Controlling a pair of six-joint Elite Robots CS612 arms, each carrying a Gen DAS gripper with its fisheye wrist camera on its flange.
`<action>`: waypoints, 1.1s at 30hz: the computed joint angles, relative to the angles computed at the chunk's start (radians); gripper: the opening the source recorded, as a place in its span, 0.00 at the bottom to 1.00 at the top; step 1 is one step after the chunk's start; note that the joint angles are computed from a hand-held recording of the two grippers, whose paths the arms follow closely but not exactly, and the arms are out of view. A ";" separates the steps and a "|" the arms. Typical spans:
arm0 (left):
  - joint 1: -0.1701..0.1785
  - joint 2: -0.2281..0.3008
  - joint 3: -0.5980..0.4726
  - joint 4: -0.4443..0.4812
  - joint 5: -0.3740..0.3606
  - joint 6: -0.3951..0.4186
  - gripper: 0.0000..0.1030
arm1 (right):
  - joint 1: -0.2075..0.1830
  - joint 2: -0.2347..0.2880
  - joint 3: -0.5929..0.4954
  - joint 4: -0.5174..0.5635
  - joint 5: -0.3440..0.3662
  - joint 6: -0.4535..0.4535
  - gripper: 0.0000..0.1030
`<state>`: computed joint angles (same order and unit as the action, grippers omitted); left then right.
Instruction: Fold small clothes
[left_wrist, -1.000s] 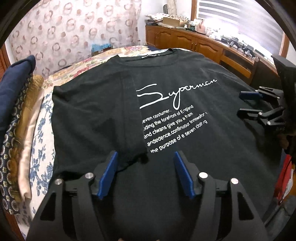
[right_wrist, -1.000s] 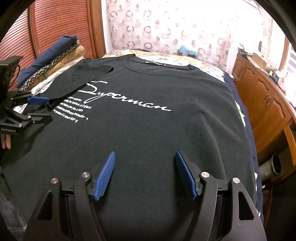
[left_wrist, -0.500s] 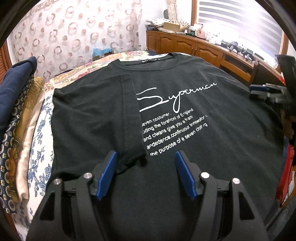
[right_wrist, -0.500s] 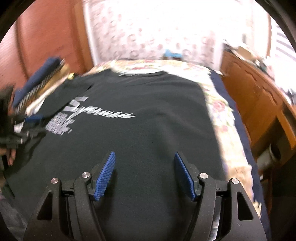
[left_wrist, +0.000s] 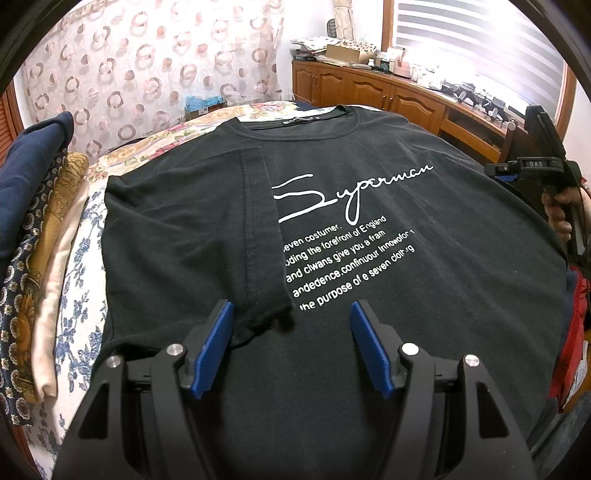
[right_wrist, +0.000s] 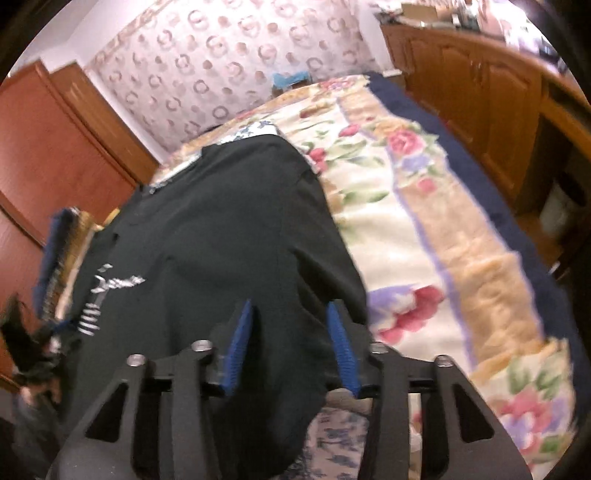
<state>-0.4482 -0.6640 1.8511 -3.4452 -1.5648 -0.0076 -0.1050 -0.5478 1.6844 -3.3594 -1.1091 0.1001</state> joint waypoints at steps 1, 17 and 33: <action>0.000 0.000 0.000 0.000 0.000 0.000 0.64 | -0.005 0.001 0.003 -0.003 0.033 0.001 0.21; -0.001 0.000 0.000 0.001 0.001 -0.001 0.64 | 0.064 -0.064 0.052 -0.165 -0.161 -0.147 0.00; -0.028 -0.012 0.008 -0.008 0.084 -0.013 0.64 | 0.047 -0.048 0.050 -0.020 -0.183 -0.149 0.00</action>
